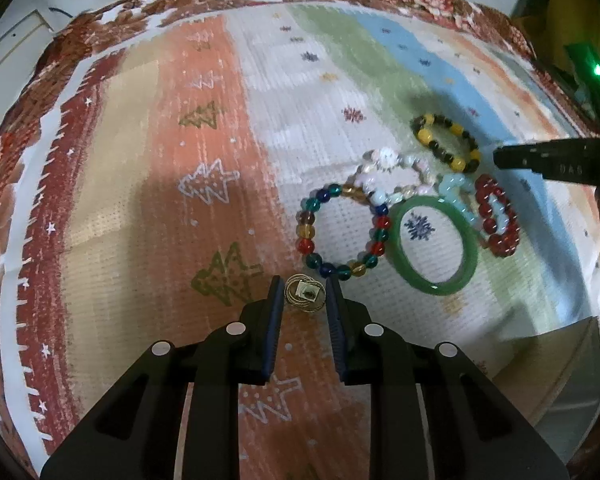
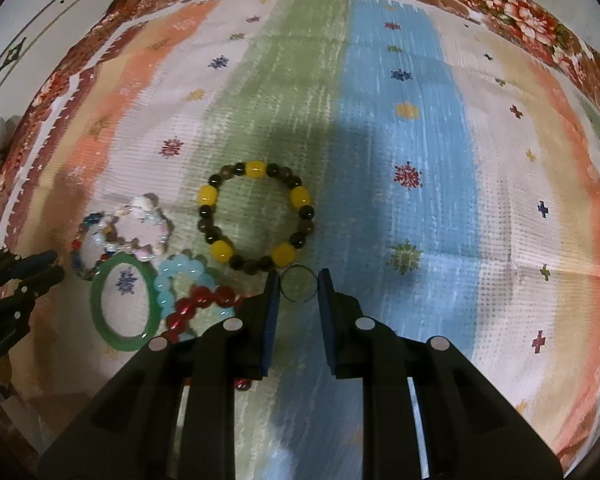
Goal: Organize jewelry
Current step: 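Close left tool on the gold coin charm while right tool closes on the metal ring, then carry the coin charm in left tool while right tool carries the ring to the tin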
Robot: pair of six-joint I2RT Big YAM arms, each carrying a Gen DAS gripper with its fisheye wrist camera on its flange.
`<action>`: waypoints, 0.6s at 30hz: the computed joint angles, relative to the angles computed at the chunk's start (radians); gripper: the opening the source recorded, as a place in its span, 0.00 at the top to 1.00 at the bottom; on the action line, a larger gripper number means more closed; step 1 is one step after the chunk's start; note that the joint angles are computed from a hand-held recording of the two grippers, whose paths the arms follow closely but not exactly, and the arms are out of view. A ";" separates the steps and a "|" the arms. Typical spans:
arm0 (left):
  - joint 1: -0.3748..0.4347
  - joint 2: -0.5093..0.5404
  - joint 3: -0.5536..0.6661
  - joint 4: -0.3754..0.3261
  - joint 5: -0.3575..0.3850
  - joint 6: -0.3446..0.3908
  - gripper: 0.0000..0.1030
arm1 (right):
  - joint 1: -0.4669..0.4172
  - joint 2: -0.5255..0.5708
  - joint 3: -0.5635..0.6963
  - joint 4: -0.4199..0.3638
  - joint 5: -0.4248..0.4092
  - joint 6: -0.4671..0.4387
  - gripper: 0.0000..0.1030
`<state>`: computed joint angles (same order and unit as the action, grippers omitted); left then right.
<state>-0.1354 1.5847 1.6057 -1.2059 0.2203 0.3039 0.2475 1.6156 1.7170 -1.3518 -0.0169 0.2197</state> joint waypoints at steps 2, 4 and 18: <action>0.004 -0.009 0.001 0.000 0.012 -0.004 0.80 | 0.000 -0.015 -0.009 -0.001 -0.004 -0.002 0.80; 0.007 -0.017 0.001 -0.004 0.022 -0.006 0.80 | 0.001 -0.028 -0.015 -0.002 -0.006 0.000 0.80; 0.010 -0.141 -0.056 0.015 0.073 -0.038 0.80 | 0.067 -0.161 -0.042 0.010 0.016 0.036 0.80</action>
